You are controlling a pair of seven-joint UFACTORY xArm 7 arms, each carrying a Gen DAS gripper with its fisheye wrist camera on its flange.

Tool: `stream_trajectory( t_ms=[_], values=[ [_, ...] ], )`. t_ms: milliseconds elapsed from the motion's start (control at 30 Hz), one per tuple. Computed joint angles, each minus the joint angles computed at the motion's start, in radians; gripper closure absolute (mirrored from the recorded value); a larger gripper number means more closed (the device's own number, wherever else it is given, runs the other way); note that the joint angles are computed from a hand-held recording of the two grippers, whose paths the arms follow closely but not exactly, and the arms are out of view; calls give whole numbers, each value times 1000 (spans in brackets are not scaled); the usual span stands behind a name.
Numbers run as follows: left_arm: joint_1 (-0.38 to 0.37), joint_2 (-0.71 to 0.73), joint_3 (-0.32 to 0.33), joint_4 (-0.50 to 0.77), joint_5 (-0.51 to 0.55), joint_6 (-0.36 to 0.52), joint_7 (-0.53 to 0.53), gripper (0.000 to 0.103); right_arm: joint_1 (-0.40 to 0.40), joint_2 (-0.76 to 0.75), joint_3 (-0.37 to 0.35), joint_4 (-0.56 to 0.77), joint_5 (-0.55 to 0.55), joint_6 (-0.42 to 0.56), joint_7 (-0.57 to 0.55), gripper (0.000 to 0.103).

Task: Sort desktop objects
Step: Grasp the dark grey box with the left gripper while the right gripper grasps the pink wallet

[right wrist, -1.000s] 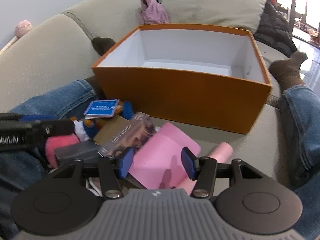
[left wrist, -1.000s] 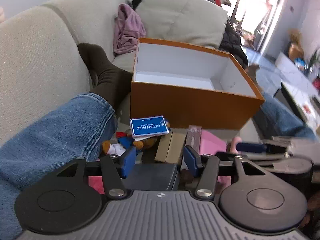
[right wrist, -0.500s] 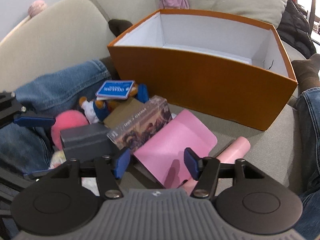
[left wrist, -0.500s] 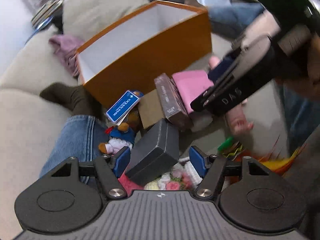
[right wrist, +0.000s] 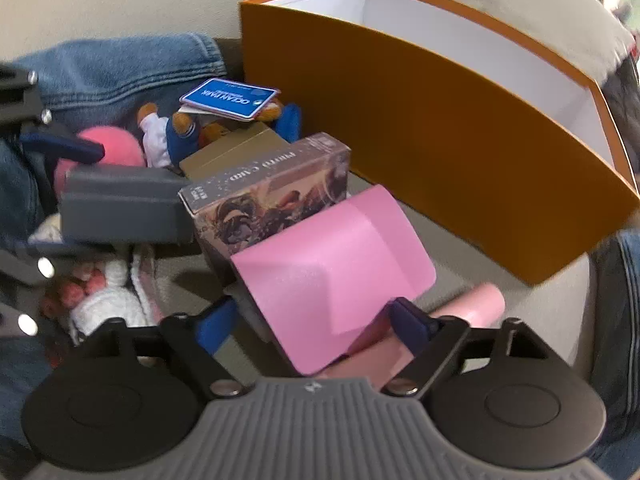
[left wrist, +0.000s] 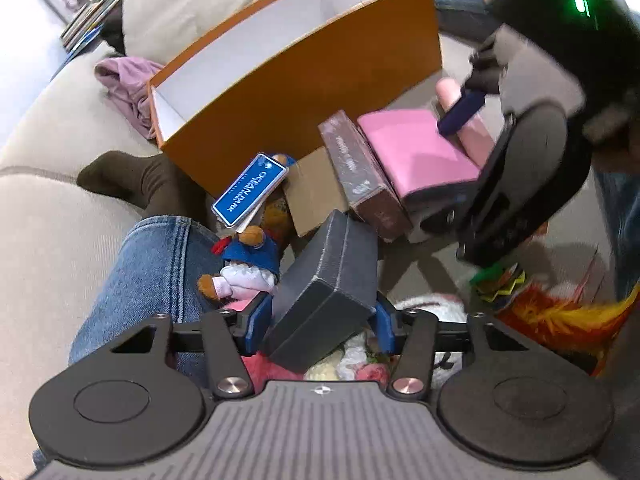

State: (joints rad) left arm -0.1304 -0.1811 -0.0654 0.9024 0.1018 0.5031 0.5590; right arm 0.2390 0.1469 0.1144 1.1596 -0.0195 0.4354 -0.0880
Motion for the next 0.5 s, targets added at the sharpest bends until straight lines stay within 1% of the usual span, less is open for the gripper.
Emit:
stream_trajectory(
  t_ms=[67,133,167,200,233,267,333,367,400,433,467,500],
  values=[
    [-8,-7,14,12,-60,19,4,47,-2,2,2,-2,7,-9,-9,16],
    [-12,-4,28,40,-130,49,-1,48,-13,-2,8,-6,46,-13,-33,19],
    [-11,-2,33,52,-159,59,-10,52,-18,-7,10,-7,67,-12,-43,23],
    [-10,0,38,62,-191,61,-19,59,-21,-11,10,-8,80,-11,-48,28],
    [-8,2,43,76,-223,73,-35,63,-27,-17,12,-15,109,-16,-59,30],
    [-6,7,51,95,-263,91,-49,66,-32,-23,16,-18,144,-15,-66,33],
    [-5,14,67,125,-355,119,-61,66,-41,-27,20,-11,202,-1,-88,37],
    [-3,13,69,131,-381,120,-62,66,-42,-34,20,-14,218,-5,-92,42],
    [-2,6,68,129,-401,109,-66,66,-43,-44,21,-20,234,-12,-103,50],
    [-2,2,66,130,-411,100,-70,66,-43,-52,22,-20,249,-13,-115,54],
    [-3,-3,65,129,-426,90,-70,66,-44,-61,21,-20,266,-13,-120,62],
    [-5,-6,65,130,-438,84,-73,66,-49,-72,23,-21,315,-8,-145,79]
  ],
)
